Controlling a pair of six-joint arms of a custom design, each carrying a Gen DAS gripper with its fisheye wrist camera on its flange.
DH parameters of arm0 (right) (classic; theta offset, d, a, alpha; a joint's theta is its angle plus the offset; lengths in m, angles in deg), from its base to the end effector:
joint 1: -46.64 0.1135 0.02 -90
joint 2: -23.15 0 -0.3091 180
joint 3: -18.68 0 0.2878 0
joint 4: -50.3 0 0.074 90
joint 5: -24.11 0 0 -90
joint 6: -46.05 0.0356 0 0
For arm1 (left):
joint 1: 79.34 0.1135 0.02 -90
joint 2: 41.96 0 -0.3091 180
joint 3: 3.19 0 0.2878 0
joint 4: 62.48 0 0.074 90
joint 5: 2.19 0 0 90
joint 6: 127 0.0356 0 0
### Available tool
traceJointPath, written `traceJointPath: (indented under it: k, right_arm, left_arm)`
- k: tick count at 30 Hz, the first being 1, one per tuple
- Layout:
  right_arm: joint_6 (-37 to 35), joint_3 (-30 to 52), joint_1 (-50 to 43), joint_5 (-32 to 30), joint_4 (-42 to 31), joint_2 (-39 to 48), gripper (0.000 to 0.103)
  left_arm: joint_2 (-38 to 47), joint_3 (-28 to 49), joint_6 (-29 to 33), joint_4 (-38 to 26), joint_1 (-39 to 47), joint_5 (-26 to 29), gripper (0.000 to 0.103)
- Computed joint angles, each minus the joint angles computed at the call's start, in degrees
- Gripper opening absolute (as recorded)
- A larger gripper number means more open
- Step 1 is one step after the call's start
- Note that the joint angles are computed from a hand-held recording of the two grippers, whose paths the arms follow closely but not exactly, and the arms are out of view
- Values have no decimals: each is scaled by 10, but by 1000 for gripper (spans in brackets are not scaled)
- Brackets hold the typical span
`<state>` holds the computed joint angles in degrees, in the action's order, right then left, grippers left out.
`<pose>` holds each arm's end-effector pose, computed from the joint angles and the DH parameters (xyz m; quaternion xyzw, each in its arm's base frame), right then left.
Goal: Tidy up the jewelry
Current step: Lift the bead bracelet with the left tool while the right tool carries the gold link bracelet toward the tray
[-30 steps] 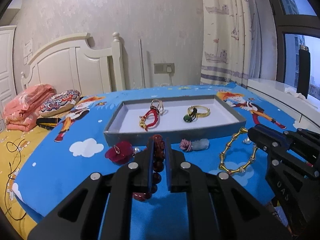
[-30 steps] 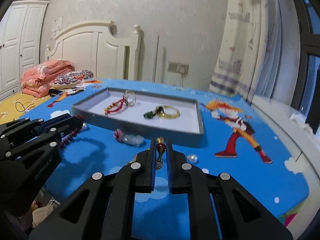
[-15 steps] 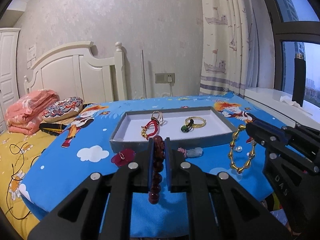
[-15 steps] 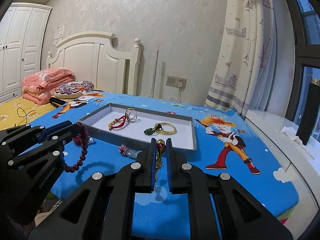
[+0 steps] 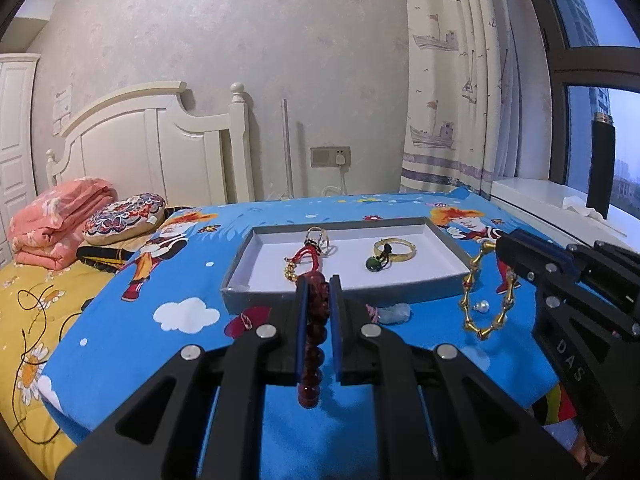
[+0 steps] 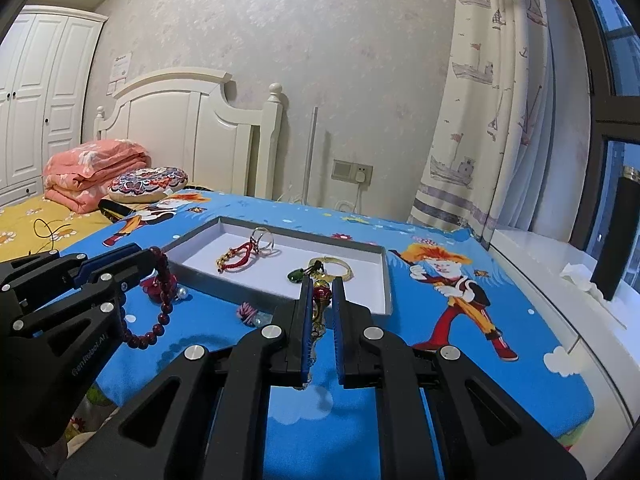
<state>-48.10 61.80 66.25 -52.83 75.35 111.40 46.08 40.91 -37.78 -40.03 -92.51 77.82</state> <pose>0.3001 0.0984 0.1812 -0.1039 0.8102 -0.0158 0.5767 0.3112 -0.0665 0.1828 0.0401 0.8239 0.0033 0.5653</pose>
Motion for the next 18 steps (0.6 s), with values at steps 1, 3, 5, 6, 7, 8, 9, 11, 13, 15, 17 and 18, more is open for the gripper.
traceJointPath:
  k: [1,3,5,6,7,8,9,11,13,15,17,18]
  right_arm:
    - [-1,5,-2,-1,0,3,9]
    - [1,18,-5,-5,-7,10,9]
    - [4,33,-11,-10,-15,19,9]
    - [5,41,-14,-12,-19,24,9]
    - [5,53,-18,-14,-24,31,9]
    - [5,60,-20,-15,-27,36,9]
    - [5,71,-23,-16,-32,43,9]
    - [4,92,-29,-20,-43,53,9]
    - [-1,114,-32,-20,-51,64,9]
    - [-7,135,-33,-19,-60,76,9]
    - [-10,164,-37,-21,-75,92,9]
    - [-12,175,-39,-22,-81,99,9]
  left_arm:
    - [4,7,1,-2,2,1,10]
    - [14,21,3,-7,7,5,10]
    - [29,44,4,-17,11,8,10]
    - [37,55,3,-22,14,10,10]
    - [42,65,3,-26,17,11,10]
    - [52,80,2,-33,19,11,10]
    - [61,96,0,-42,22,13,10]
    - [81,129,-2,-60,27,16,10]
    - [99,156,1,-70,32,17,10]
    - [121,192,4,-85,35,16,10]
    - [138,224,3,-100,39,17,10]
    - [146,240,1,-109,40,17,10]
